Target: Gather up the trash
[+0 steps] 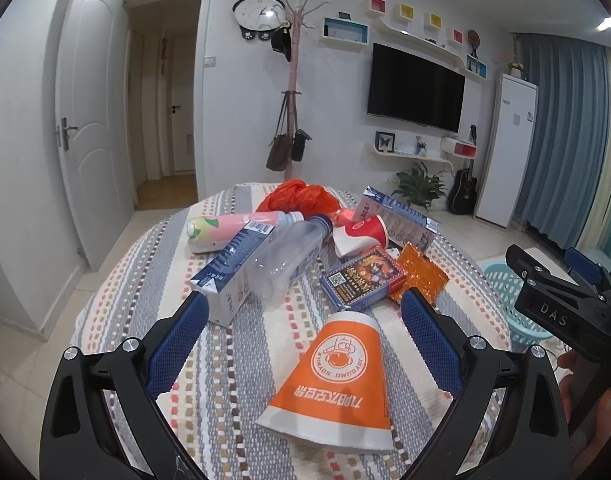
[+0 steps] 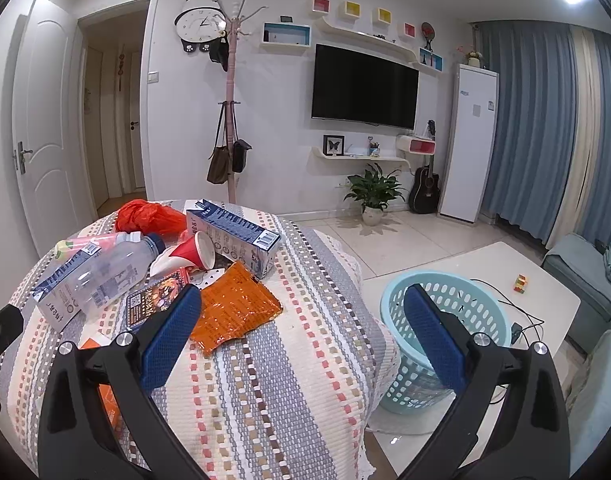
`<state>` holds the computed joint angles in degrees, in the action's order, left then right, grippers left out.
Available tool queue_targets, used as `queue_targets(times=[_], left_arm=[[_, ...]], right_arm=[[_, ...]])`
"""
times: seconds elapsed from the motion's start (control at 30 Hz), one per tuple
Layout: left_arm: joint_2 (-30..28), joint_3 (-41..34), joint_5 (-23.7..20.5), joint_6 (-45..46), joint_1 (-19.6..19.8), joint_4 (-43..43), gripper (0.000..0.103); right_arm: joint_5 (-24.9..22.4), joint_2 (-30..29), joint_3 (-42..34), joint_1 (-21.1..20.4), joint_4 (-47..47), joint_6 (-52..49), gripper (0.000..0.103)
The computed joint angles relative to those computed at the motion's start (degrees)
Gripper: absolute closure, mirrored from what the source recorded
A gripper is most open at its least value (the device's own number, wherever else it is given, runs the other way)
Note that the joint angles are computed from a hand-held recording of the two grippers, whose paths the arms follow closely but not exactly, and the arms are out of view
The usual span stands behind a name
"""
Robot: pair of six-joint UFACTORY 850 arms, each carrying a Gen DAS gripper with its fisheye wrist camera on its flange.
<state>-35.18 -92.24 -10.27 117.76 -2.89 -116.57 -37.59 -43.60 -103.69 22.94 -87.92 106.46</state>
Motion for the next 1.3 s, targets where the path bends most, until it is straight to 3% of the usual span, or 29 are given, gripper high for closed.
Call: queue_targets(times=[0.43, 0.63, 0.73, 0.93, 1.07, 1.17, 1.3], left_arm=[[-0.1, 0.3, -3.7, -6.9, 0.7, 7.2, 0.009], [-1.2, -1.0, -6.2, -17.3, 1.0, 17.8, 0.009], [-2.6, -2.7, -8.3, -26.1, 1.5, 27.5, 0.009], [-6.8, -8.0, -14.5, -44.2, 2.6, 47.1, 0.009], [-8.9, -10.4, -17.9, -49.0, 2.9, 51.6, 0.009], [-10.9, -12.9, -20.2, -52.8, 3.0, 55.2, 0.009], [-12.2, -14.6, -20.7, -55.8, 2.6, 58.3, 0.009]], right_arm=[[-1.7, 1.4, 1.9, -0.5, -0.4, 3.3, 0.007], [-0.6, 1.4, 2.2, -1.3, 1.2, 2.6, 0.007], [0.2, 0.6, 1.3, -1.5, 1.9, 1.0, 0.007], [6.2, -2.4, -2.5, -3.0, 8.6, -7.8, 0.007], [11.2, -5.6, -7.2, -4.7, 18.5, -18.3, 0.013], [11.3, -8.8, -12.1, -5.5, 25.5, -26.7, 0.018], [11.2, -12.4, -18.5, -6.2, 27.2, -32.6, 0.020]])
